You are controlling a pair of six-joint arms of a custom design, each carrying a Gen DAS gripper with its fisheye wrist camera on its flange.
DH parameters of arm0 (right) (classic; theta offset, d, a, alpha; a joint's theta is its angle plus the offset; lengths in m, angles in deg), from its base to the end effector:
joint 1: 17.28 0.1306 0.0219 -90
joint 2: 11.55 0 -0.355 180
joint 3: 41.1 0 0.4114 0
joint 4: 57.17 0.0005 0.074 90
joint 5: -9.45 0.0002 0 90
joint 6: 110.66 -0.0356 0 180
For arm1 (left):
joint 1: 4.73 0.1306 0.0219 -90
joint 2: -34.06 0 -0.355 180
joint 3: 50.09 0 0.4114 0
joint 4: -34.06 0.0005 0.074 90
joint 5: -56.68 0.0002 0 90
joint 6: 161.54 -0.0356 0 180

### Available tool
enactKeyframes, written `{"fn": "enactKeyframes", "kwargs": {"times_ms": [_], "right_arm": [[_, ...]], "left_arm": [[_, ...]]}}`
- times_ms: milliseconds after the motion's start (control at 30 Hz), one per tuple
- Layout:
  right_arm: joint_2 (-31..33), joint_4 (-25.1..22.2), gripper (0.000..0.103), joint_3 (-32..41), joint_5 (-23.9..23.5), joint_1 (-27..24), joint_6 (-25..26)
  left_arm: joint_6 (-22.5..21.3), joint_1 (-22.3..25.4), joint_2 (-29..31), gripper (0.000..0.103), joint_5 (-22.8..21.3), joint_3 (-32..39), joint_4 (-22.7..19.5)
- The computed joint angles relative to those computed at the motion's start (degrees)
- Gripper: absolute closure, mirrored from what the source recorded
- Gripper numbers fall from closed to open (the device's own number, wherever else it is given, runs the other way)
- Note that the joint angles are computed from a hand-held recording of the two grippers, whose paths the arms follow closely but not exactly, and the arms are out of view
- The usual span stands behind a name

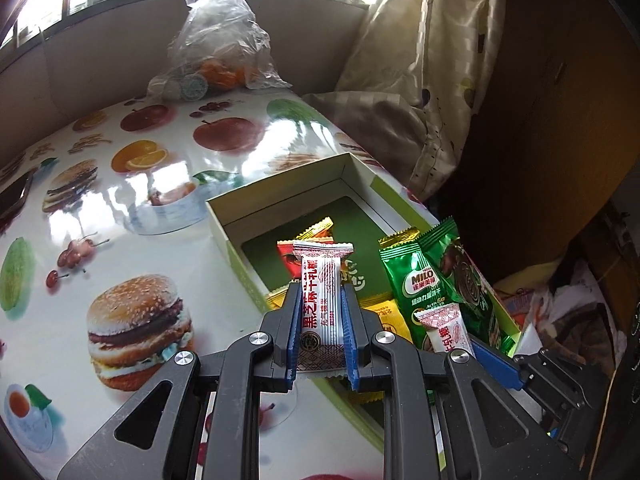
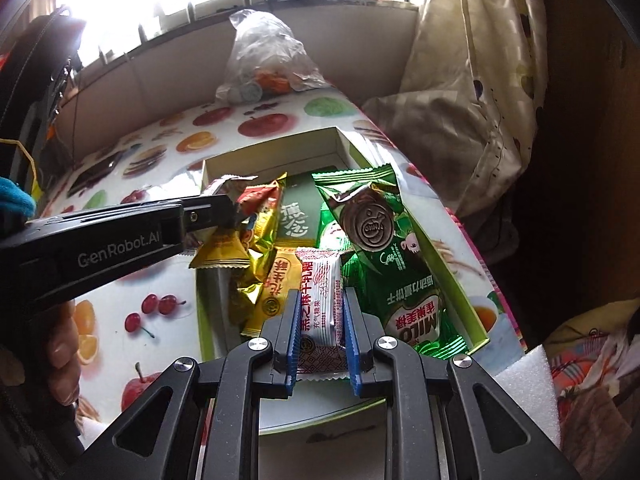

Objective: Organize snacks
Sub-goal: 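Lower both biscuit bars into the green box and open both grippers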

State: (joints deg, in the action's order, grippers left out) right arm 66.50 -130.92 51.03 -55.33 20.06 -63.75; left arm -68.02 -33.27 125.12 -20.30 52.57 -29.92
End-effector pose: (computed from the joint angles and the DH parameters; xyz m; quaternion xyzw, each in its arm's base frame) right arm 0.3282 0.2307 0.4862 0.1043 0.9378 0.0039 0.3310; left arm 0.4331 -0.2452 0.4821 0.2394 0.9102 -0.1916 0.2783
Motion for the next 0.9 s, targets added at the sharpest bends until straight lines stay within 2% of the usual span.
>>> {"fn": "enactKeyframes", "kwargs": {"times_ms": [433,667,700,767,800,900], "right_arm": [[-0.8,3.0,0.084,-1.4,0.0,-0.5,0.2],[-1.1,3.7,0.073,-1.7,0.3,-0.2,-0.2],[-1.3,3.9,0.071,-1.8,0.3,-0.2,-0.3],[-1.5,4.1,0.068,-1.9,0.3,0.0,-0.7],[-1.6,4.2,0.066,-2.0,0.3,0.0,-0.7],[-1.9,4.2,0.062,-2.1,0.6,0.4,-1.1]], "left_arm": [[0.3,-0.3,1.2,0.083,0.7,0.3,0.7],[0.2,-0.4,1.0,0.082,0.6,0.1,0.6],[0.2,-0.4,0.9,0.081,0.7,0.0,0.6],[0.2,-0.4,0.7,0.070,0.6,0.0,0.3],[0.2,-0.3,0.5,0.059,0.7,-0.1,0.3],[0.1,-0.2,-0.2,0.057,1.2,-0.6,0.6]]}}
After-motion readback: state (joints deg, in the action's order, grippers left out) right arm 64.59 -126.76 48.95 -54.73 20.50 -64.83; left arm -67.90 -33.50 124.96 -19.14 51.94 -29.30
